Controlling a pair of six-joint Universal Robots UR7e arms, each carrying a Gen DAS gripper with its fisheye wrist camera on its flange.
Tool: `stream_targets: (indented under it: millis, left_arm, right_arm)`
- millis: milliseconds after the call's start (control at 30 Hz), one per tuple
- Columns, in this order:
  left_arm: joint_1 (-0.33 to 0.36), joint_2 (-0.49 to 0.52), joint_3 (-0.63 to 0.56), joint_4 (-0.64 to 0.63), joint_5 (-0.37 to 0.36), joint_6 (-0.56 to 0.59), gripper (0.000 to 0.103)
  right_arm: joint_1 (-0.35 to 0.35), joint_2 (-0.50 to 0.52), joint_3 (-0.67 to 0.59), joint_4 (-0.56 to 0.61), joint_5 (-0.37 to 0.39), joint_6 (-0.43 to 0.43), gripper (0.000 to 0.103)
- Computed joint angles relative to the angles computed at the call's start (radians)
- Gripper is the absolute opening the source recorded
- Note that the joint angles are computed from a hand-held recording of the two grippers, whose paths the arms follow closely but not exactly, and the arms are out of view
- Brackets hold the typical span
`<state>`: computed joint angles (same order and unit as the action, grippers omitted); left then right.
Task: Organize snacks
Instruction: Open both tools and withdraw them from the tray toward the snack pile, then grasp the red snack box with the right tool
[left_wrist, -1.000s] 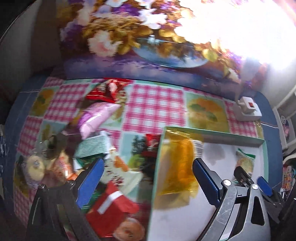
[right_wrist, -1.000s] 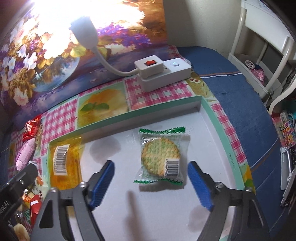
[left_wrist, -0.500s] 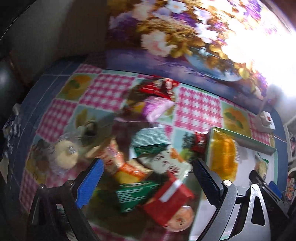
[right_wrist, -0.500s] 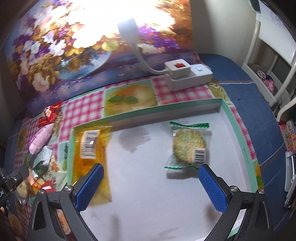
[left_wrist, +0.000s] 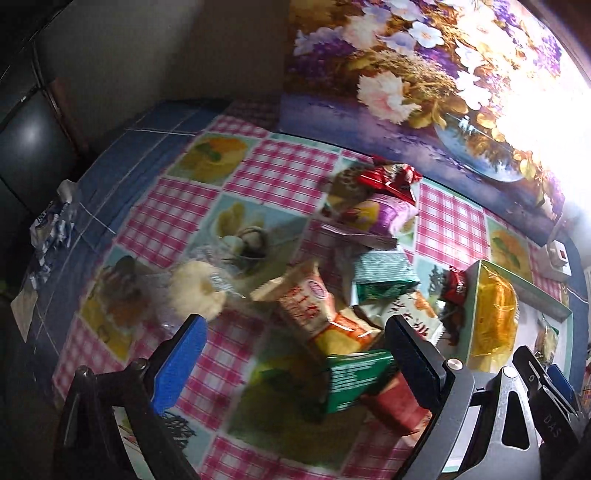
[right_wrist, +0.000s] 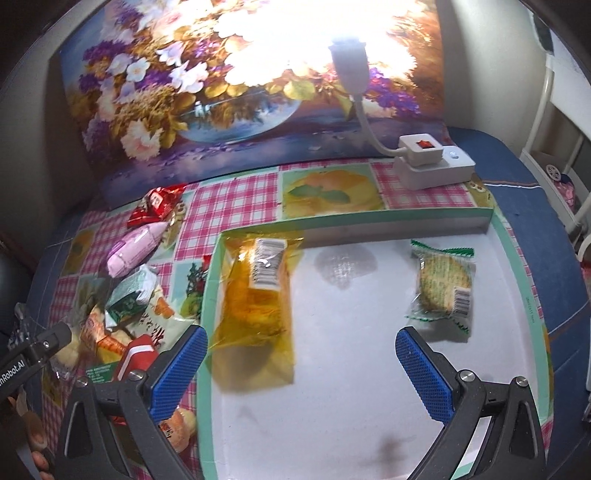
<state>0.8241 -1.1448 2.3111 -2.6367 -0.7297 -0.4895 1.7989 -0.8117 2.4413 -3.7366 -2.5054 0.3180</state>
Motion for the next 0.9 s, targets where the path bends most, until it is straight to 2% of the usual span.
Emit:
stream_targets:
  millis: [233, 667, 800, 900]
  left_arm:
    - [0.018, -0.038, 0.008, -0.014, -0.002, 0.04, 0.097]
    - [0.089, -0.048, -0.022, 0.077, -0.054, 0.006, 0.097]
    - [0.113, -0.063, -0.023, 0.085, -0.072, -0.022, 0.097]
    - [0.128, -0.066, -0.029, 0.104, -0.088, -0.033, 0.097]
  right_arm:
    - [0.003, 0.02, 0.0, -0.029, 0.099, 0.023, 0.103]
    - [0.085, 0.096, -0.099, 0.086, 0.098, -0.042, 0.103]
    - [0.094, 0.124, -0.125, 0.101, 0.132, -0.07, 0.103]
    - [0.105, 0.143, -0.146, 0.129, 0.125, -0.094, 0.103]
